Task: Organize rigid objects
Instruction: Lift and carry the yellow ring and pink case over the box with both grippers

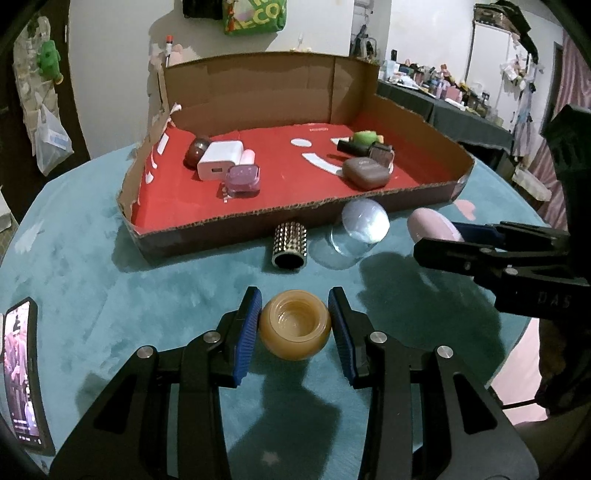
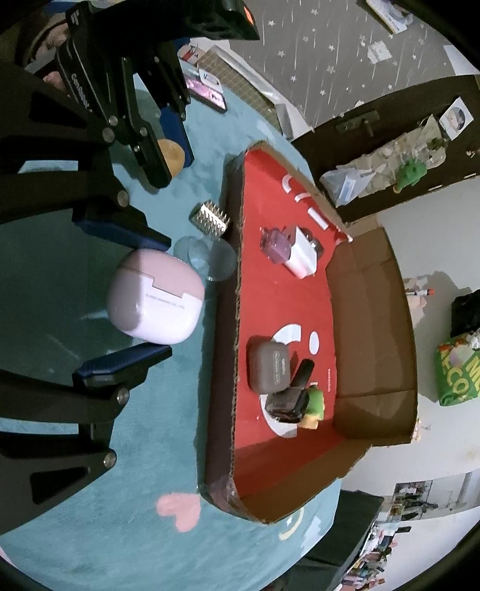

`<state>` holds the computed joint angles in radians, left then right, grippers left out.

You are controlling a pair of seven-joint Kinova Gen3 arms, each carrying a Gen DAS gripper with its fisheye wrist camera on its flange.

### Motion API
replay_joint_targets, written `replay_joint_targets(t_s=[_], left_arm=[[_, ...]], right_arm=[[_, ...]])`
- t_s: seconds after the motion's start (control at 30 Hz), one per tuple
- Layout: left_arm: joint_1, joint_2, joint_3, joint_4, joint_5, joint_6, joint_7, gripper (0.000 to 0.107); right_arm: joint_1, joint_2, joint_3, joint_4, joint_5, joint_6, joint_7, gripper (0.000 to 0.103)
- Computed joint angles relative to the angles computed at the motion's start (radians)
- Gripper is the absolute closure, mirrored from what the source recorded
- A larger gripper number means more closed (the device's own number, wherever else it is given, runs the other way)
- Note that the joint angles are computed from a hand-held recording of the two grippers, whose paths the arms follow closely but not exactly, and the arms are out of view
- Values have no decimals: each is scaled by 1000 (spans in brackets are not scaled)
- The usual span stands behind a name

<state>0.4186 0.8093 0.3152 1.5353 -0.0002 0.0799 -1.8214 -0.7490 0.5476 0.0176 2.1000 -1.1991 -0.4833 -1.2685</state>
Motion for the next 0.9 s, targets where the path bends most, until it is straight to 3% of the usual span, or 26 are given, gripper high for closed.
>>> replay_joint_targets(t_s=[0.27,0.9], left_arm=[[-34,-20,38,20,-4,-30,-11,72],[-31,-25,39,-22,-13,-33,-7,72]], right_arm=[[19,-30,-23,23,99,-12,-88,49],[8,-51,13,21,134,1,-103,49]])
